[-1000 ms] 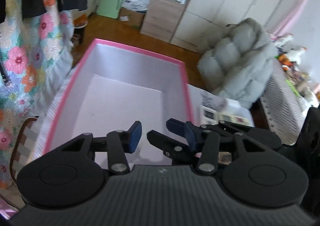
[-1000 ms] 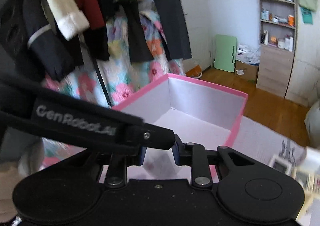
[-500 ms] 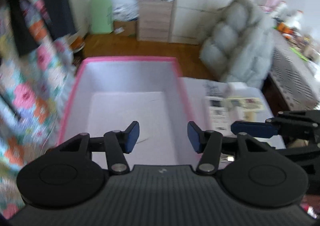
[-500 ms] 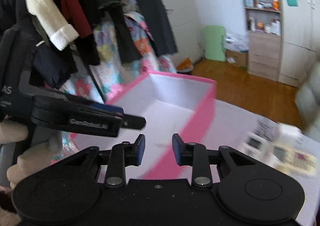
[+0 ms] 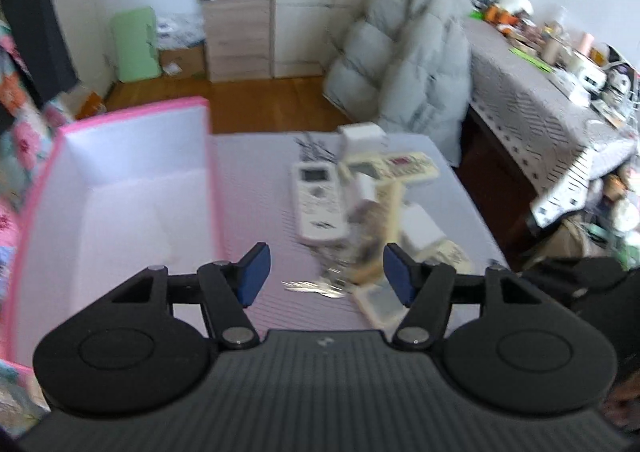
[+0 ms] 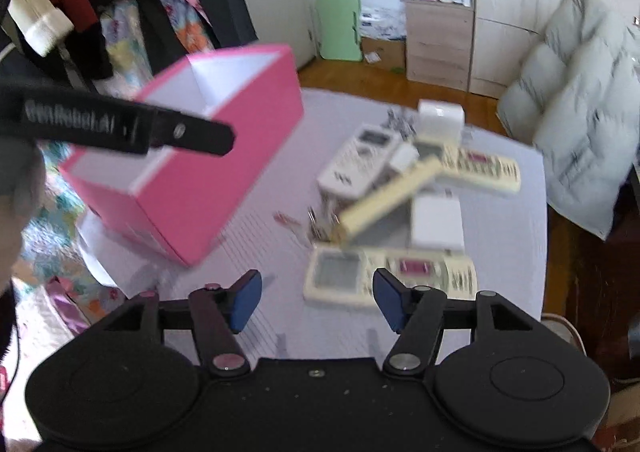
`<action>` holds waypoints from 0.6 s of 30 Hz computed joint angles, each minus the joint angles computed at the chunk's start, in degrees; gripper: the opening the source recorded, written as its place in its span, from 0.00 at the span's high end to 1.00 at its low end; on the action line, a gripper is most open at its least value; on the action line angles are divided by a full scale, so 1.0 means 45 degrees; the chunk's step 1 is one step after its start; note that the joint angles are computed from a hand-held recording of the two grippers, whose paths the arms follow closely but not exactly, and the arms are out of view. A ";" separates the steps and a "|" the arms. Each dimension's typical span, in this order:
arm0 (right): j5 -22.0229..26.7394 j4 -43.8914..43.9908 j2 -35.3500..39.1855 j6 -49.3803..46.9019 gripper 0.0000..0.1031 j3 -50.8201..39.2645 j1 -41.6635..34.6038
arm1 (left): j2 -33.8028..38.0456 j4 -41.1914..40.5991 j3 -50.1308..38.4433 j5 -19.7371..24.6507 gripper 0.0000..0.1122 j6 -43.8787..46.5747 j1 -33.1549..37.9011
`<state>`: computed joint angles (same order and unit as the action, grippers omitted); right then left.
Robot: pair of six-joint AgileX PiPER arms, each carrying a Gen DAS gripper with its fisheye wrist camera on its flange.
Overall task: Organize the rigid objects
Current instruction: 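Move the left gripper over the beige remote with pink buttons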
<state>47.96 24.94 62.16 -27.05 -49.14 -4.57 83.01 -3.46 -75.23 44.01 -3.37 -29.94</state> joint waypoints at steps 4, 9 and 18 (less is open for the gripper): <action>-0.0722 0.0035 -0.0511 -0.0429 0.30 0.1135 -0.0244 | 0.0540 -0.1210 -0.0040 -0.0209 0.45 0.0734 -0.0798; -0.1039 0.0943 -0.0206 -0.1845 0.21 0.1772 -0.1701 | 0.2159 -0.1464 -0.0851 -0.0033 0.47 0.0983 -0.1467; -0.0590 0.4754 0.0899 -0.5647 0.22 0.2525 -0.3563 | 0.4723 -0.1334 -0.2203 0.0109 0.48 0.0629 -0.0868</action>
<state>45.31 46.33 66.21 -52.46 -37.78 -20.61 104.27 -9.46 -85.14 44.51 -0.54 -33.84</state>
